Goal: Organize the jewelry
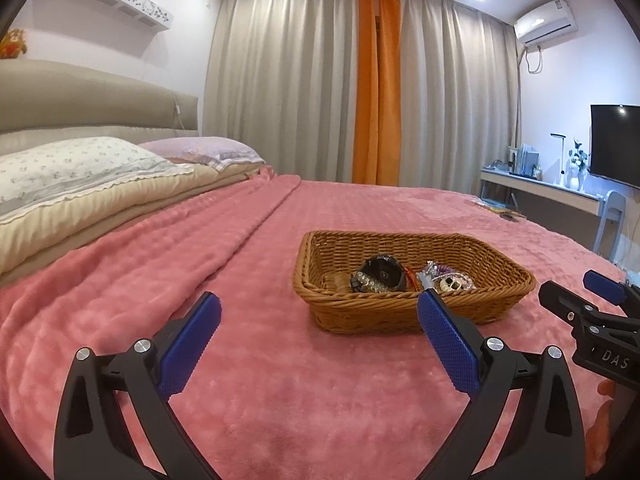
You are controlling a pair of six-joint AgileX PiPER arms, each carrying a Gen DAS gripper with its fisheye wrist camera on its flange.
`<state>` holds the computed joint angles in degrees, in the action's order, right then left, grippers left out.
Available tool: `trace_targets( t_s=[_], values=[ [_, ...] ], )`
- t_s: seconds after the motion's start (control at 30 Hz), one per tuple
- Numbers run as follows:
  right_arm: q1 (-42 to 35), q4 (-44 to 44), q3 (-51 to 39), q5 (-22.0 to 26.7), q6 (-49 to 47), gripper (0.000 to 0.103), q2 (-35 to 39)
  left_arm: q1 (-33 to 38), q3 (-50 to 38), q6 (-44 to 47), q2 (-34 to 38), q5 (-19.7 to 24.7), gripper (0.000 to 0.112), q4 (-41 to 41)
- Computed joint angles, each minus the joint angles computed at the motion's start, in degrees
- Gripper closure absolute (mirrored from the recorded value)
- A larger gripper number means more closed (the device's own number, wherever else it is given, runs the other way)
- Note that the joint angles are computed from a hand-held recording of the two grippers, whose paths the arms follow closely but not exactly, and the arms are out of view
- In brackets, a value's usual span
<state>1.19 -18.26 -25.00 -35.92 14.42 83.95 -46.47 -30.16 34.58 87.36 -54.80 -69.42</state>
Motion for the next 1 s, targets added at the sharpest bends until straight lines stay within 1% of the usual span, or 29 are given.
trace_targets(
  t_s=[0.17, 0.4, 0.53, 0.77, 1.0],
  values=[
    [0.6, 1.03, -0.57, 1.17, -0.58, 0.01, 0.04, -0.43, -0.54, 0.83, 0.35, -0.07, 0.017, -0.91],
    [-0.04, -0.85, -1.87, 3.08, 2.08, 0.01, 0.57, -0.38, -1.11, 1.94, 0.28, 0.93, 0.017, -1.85],
    [0.82, 1.16, -1.93, 3.85, 0.47, 0.009, 0.5, -0.06, -1.37, 2.64, 0.2, 1.86, 0.017, -2.01],
    [1.87, 3.85, -1.73, 3.96, -1.92, 0.009, 0.36, 0.59, -1.82, 2.97, 0.35, 2.95, 0.017, -2.03],
    [1.81, 3.63, -1.8, 4.23, -1.69, 0.009, 0.25, 1.19, -2.06, 2.85, 0.37, 3.98, 0.017, -1.8]
  ],
)
